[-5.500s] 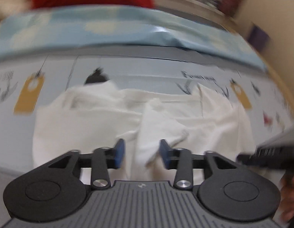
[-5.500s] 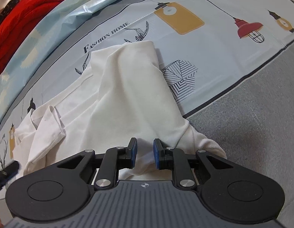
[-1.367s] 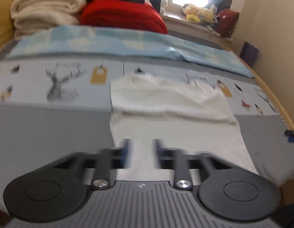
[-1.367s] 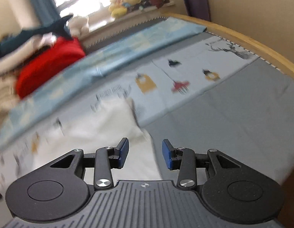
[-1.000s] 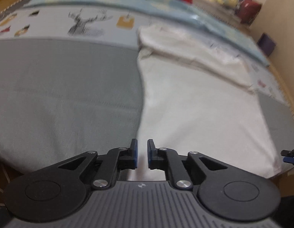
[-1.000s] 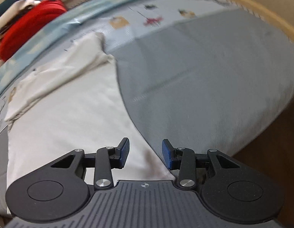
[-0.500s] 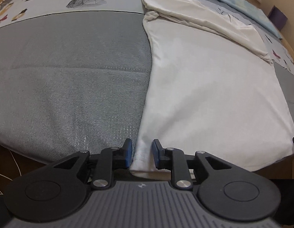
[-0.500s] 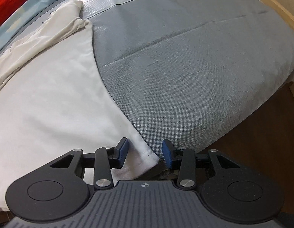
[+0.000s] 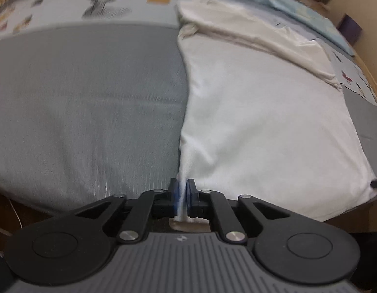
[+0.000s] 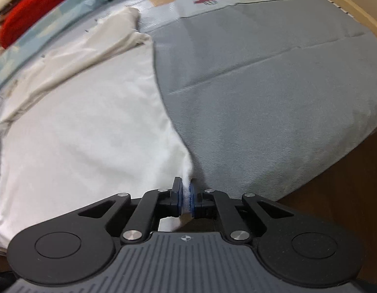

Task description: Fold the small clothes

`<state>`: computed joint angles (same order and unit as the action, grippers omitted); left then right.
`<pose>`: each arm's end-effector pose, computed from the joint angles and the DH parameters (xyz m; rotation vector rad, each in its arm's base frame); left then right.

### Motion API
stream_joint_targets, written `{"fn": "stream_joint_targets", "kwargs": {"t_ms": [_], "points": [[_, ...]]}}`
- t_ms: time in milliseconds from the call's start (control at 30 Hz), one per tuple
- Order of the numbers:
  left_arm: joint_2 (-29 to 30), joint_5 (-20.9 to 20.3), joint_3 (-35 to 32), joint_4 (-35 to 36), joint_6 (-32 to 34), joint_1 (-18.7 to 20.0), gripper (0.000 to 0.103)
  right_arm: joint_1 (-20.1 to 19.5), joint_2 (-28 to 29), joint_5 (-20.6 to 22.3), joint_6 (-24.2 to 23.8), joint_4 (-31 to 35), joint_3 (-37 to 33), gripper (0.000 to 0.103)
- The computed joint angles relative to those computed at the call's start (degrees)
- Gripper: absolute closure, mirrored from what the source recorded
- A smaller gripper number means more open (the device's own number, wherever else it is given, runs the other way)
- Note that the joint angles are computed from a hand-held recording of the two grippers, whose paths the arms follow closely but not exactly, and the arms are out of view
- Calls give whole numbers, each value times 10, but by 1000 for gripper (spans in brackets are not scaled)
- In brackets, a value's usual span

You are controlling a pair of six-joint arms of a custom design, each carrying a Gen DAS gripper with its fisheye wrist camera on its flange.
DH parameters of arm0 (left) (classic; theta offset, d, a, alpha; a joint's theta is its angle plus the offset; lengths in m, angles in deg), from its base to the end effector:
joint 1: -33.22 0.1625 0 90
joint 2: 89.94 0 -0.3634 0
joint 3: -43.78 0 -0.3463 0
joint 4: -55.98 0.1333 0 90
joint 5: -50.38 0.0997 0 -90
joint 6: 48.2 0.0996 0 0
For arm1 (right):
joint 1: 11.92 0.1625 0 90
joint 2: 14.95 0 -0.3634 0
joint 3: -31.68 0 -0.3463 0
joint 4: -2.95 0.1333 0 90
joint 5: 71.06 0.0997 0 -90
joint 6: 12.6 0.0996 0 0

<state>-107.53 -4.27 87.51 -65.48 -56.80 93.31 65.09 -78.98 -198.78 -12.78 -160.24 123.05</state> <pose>-0.2155 -0.7575 0.0481 0.4365 2.5255 -0.3817 -0.0627 -0.5938 0.3468 -0.5793 -2.2199 0.8651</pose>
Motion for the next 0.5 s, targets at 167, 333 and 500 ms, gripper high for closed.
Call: {"fn": "stream_joint_targets", "kwargs": {"t_ms": [167, 333, 500], "points": [[7, 0, -12, 35, -7, 1, 95, -6, 6, -22, 41, 58, -15, 87], [2, 3, 1, 23, 0, 0, 96, -4, 10, -27, 32, 50, -14, 88], [-16, 10, 38, -22, 27, -9, 97, -1, -1, -17, 11, 14, 7, 96]]}}
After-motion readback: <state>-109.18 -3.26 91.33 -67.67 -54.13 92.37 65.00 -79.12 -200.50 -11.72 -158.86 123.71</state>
